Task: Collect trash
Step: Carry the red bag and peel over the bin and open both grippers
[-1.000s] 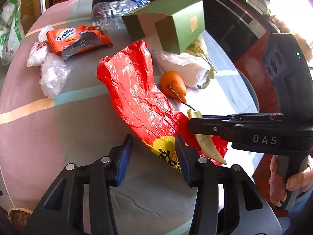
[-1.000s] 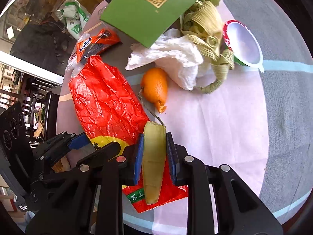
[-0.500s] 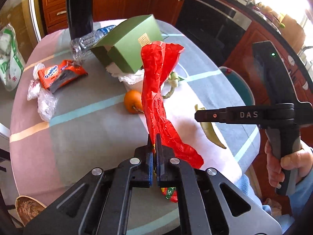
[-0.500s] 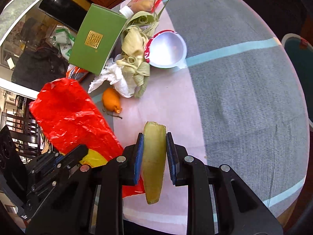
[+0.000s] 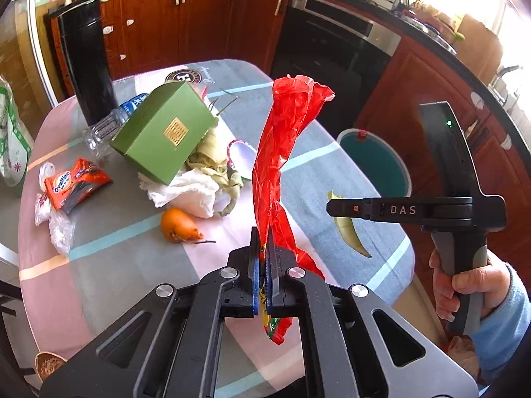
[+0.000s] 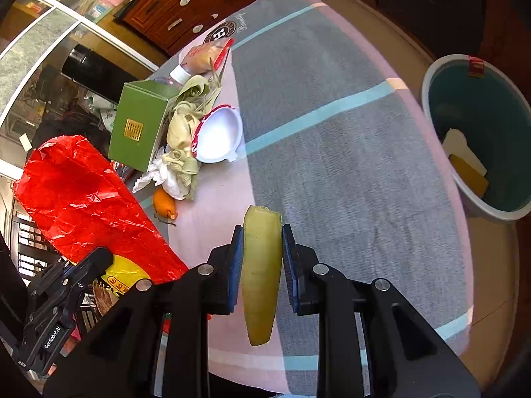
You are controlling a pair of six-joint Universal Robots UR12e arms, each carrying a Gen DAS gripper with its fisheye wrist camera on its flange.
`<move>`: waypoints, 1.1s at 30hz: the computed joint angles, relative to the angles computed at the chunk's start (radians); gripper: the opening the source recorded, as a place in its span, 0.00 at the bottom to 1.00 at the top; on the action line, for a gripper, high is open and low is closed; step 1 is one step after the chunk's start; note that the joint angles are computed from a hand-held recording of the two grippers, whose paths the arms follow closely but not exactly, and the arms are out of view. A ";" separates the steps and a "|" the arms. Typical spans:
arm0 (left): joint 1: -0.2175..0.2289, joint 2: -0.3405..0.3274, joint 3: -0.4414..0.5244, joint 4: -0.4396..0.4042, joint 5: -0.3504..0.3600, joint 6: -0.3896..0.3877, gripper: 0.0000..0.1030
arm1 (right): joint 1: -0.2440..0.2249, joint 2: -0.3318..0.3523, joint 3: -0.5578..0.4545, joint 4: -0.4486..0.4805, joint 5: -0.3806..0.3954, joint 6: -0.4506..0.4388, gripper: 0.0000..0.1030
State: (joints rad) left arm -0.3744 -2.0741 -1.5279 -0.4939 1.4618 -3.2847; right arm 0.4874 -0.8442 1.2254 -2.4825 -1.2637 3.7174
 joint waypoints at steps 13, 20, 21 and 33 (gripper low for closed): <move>-0.039 -0.099 0.198 -0.104 -0.025 0.059 0.03 | -0.081 -0.065 0.130 -0.158 -0.023 0.117 0.21; -0.073 -0.191 0.370 -0.201 -0.040 0.112 0.03 | -0.132 -0.104 0.201 -0.238 -0.053 0.159 0.21; -0.078 -0.207 0.397 -0.215 -0.045 0.118 0.03 | -0.140 -0.109 0.211 -0.248 -0.055 0.167 0.21; -0.136 -0.415 0.744 -0.367 -0.092 0.170 0.03 | -0.222 -0.163 0.323 -0.288 -0.090 0.243 0.21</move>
State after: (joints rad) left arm -0.5109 -2.4889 -0.7836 -0.8614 1.3696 -3.1151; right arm 0.2656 -1.0074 1.5483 -2.7702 -1.3534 3.9602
